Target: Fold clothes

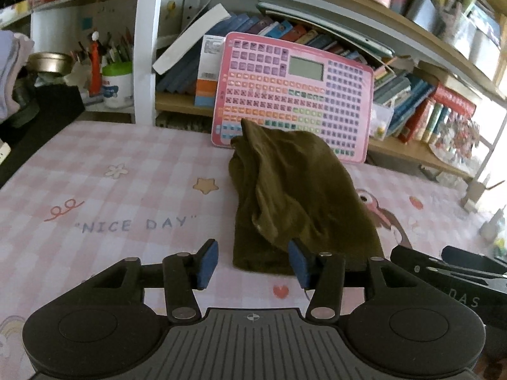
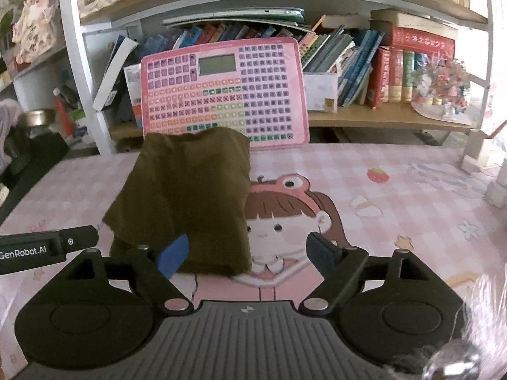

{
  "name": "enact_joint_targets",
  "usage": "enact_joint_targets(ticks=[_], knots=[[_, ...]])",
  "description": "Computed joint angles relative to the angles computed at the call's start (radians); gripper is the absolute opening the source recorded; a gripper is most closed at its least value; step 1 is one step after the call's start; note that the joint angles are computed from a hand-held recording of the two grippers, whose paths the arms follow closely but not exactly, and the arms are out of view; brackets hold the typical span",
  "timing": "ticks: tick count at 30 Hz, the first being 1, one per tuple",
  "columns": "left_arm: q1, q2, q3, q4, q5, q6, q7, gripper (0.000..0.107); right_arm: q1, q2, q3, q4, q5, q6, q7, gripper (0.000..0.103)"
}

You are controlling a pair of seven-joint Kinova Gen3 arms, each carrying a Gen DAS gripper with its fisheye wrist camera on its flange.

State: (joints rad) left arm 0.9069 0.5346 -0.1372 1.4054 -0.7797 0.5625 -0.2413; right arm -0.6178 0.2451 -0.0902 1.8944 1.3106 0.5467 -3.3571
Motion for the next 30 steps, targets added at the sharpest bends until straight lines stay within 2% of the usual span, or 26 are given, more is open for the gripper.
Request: enact_joint_targets(ticks=[1,2,5,8,12,30], knots=[[0.021,0.000,-0.014,0.005,-0.017,0.010,0.015,0.069,-0.008,-0.003,-0.003,0.007,-0.004,0.016,-0.001,0.084],[0.041,0.001,-0.025,0.009,-0.038,0.021,0.031,0.073,-0.016,-0.006,-0.007,0.015,-0.004,0.032,-0.007,0.084],[0.075,0.003,-0.027,0.015,-0.092,0.059,0.063,0.082,-0.028,-0.014,-0.019,0.033,-0.007,0.062,-0.012,0.085],[0.071,0.004,0.005,0.008,-0.108,0.090,0.059,0.091,-0.031,-0.020,-0.029,0.040,-0.019,0.084,-0.008,0.087],[0.056,0.009,0.038,-0.008,-0.106,0.118,0.030,0.094,-0.035,-0.022,-0.038,0.040,-0.042,0.104,0.009,0.089],[0.050,0.014,0.069,-0.025,-0.092,0.199,0.049,0.098,-0.051,-0.018,-0.032,0.019,-0.119,0.117,0.098,0.095]])
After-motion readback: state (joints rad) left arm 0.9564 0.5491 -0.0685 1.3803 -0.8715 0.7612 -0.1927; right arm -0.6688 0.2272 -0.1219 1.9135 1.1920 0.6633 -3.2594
